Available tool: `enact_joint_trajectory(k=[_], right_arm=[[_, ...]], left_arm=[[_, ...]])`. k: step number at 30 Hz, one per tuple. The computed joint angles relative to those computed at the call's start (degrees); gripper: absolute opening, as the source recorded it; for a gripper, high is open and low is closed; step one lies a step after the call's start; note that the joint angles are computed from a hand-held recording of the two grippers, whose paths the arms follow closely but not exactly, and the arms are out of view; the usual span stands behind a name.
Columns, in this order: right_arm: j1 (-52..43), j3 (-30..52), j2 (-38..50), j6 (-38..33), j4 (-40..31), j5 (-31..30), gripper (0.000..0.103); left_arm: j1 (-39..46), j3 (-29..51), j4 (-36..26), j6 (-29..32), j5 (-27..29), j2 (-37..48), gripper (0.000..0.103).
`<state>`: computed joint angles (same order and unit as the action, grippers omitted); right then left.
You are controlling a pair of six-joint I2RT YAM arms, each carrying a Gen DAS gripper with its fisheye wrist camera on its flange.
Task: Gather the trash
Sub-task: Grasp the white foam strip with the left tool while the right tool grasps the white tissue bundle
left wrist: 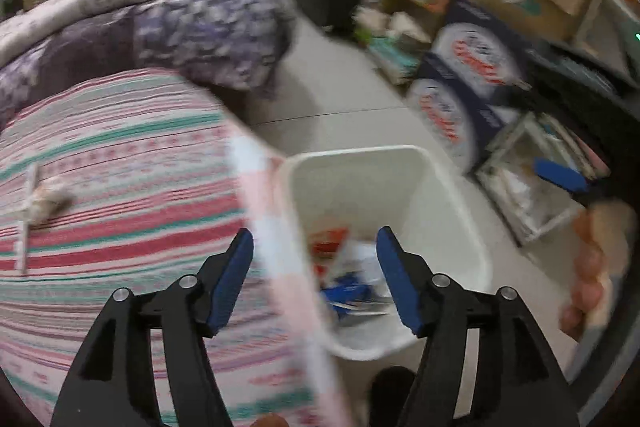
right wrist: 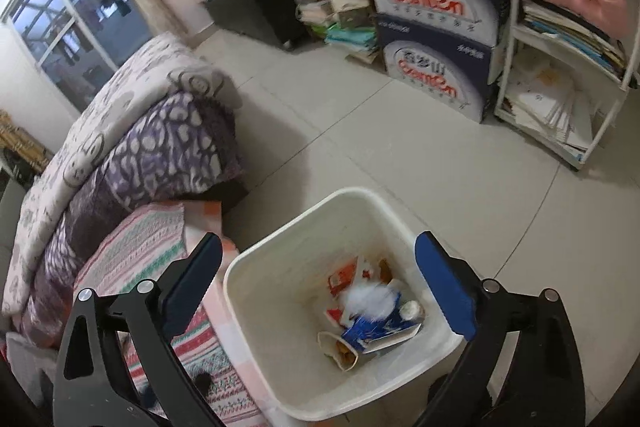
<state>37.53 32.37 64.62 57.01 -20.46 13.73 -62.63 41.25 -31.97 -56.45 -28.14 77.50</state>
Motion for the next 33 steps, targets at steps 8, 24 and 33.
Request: enact_joint_trajectory(k=[8, 24, 33], right_arm=[[4.9, 3.4, 8.2, 0.9, 2.3, -2.0, 0.095], [15.3, 15.7, 25.4, 2.2, 4.3, 0.0, 0.095], [23.9, 36.9, 46.2, -0.4, 1.1, -1.6, 0.095]], left_arm=[[22.6, -8.1, -10.6, 6.8, -1.2, -9.7, 0.067], [87.9, -22.5, 4.0, 58.1, 21.8, -22.9, 0.033], [111.0, -20.5, 1.2, 72.9, 30.4, -26.5, 0.025]])
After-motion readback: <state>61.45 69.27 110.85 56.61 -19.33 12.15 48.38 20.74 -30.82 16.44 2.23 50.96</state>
